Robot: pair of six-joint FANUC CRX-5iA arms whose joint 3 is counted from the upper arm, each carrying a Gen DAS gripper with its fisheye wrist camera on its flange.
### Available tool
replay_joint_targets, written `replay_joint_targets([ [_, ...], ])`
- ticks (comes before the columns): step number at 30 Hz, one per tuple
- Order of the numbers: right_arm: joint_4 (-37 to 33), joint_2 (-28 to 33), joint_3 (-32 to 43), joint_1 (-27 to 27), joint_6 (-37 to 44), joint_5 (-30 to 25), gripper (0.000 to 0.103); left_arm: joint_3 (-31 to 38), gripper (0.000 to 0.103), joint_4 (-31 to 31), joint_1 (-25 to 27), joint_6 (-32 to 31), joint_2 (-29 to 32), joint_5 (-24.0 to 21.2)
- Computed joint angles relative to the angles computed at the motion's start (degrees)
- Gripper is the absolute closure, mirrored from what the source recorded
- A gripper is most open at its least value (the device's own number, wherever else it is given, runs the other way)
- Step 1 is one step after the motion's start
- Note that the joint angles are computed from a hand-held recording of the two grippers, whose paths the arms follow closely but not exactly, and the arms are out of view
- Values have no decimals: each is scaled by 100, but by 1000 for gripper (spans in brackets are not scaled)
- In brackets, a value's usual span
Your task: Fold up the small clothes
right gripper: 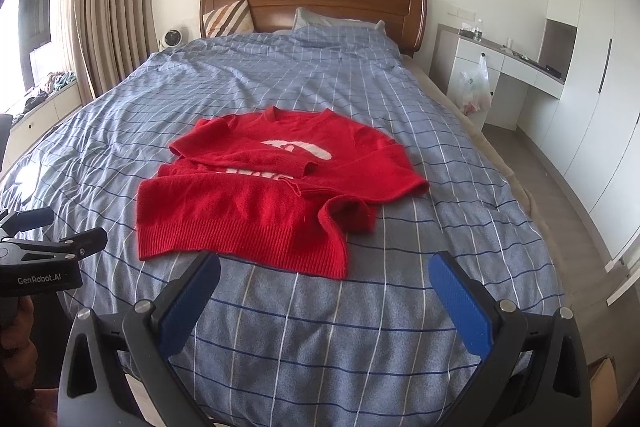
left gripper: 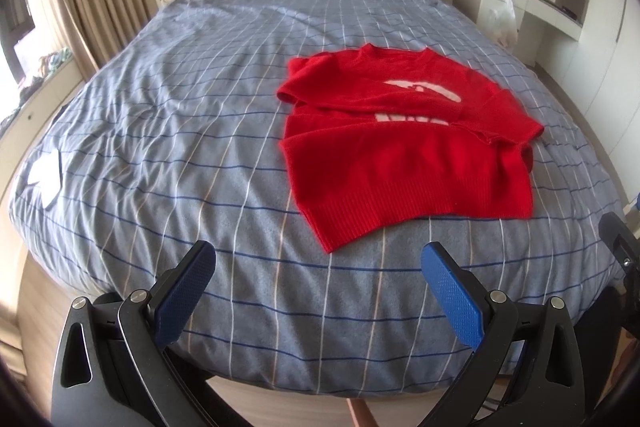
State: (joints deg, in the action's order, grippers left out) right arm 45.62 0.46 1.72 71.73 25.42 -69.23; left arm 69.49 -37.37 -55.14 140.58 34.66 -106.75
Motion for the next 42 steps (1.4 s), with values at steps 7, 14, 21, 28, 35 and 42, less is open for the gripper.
replay_joint_targets([
  [7,48,154,176,22,150,-428,0,-104,0,-72,-52,13,-79,140],
  [14,124,284,306,16,170,-878,0,-244,0,-53,-57,106,-179,342],
  [21,107,338,364,8,230,-1063,0,-207,0,-31,-51,99,-152,306],
  [28,98,359,385,9,243,-1058,0,-278,0,-61,-57,112,-181,349],
  [35,-127,-343,-597,-483,-162,546,0,-2261,0,501,452,569,-1039,1535],
  [42,-2281,27,-247,-1426,1375,1606,0,-3804,6,1687,1276,555,-1560,3133],
])
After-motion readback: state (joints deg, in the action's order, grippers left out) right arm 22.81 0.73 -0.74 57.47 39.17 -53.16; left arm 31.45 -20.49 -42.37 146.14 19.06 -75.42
